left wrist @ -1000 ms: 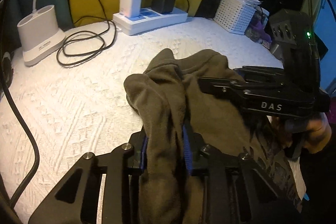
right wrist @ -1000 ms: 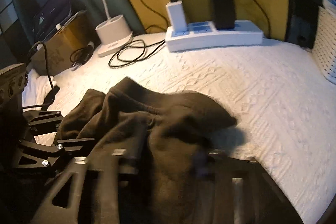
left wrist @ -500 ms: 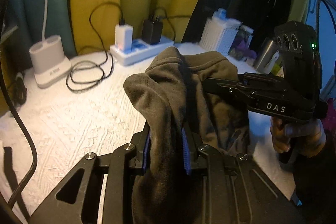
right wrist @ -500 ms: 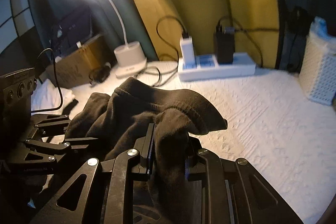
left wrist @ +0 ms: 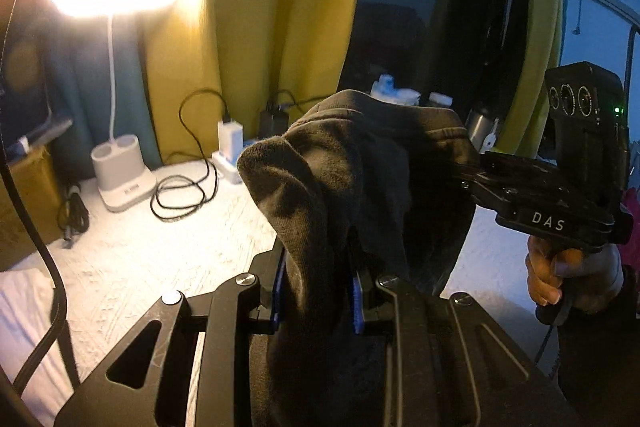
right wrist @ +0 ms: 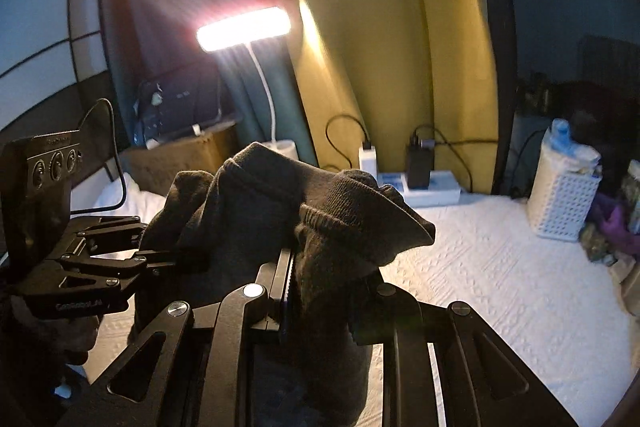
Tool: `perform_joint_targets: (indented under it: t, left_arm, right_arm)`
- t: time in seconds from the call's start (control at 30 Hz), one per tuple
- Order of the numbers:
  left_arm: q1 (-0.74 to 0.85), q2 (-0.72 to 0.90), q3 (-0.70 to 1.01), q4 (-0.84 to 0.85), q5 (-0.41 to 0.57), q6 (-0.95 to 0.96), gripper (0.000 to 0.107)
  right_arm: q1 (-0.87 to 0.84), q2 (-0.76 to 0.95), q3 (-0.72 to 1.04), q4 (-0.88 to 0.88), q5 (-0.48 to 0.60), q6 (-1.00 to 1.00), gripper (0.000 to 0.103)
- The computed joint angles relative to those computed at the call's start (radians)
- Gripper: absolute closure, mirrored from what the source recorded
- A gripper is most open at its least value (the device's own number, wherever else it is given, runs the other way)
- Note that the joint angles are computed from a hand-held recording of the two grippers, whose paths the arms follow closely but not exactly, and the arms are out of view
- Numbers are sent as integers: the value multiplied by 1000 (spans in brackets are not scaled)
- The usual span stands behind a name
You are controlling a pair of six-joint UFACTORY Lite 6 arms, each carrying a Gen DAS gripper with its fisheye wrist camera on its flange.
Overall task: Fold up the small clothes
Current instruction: 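Lift the shirt up off the bedspread with both tools, holding it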
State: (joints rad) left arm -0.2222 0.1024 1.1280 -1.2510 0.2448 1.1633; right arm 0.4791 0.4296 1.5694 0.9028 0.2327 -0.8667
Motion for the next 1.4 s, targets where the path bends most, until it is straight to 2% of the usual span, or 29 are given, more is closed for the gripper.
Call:
perform_joint_targets:
  t: [0.23,0.37,0.47,0.67,0.73,0.9,1.0,1.2,1.27,1.4]
  left_arm:
    - [-40,-197,-105,83,-40,-80,84]
    - [-64,-306,-151,246,-56,-239,84]
    - [-73,-378,-175,393,-54,-374,84]
    - [-78,-487,-207,586,-53,-555,84]
    - [-85,-530,-218,706,-52,-670,84]
    - [-66,-648,-250,865,-26,-818,84]
    - [-42,-721,-273,905,4,-849,84]
    - [75,-852,-309,858,97,-781,84]
    - [164,-902,-325,742,147,-644,84]
    - [405,-1010,-347,542,337,-392,84]
  right_arm:
    - [52,-193,-127,-126,-57,115,82]
    - [90,-293,-182,-276,-81,255,82]
    - [124,-367,-217,-487,-90,457,82]
    - [211,-464,-236,-969,-81,920,83]
    - [245,-482,-225,-1113,-64,1057,83]
    - [336,-497,-178,-1363,-21,1289,83]
    - [392,-471,-128,-1461,7,1373,83]
    - [483,-386,-22,-1534,37,1429,83]
    - [522,-357,15,-1577,43,1475,83]
    - [598,-312,47,-1670,47,1567,83]
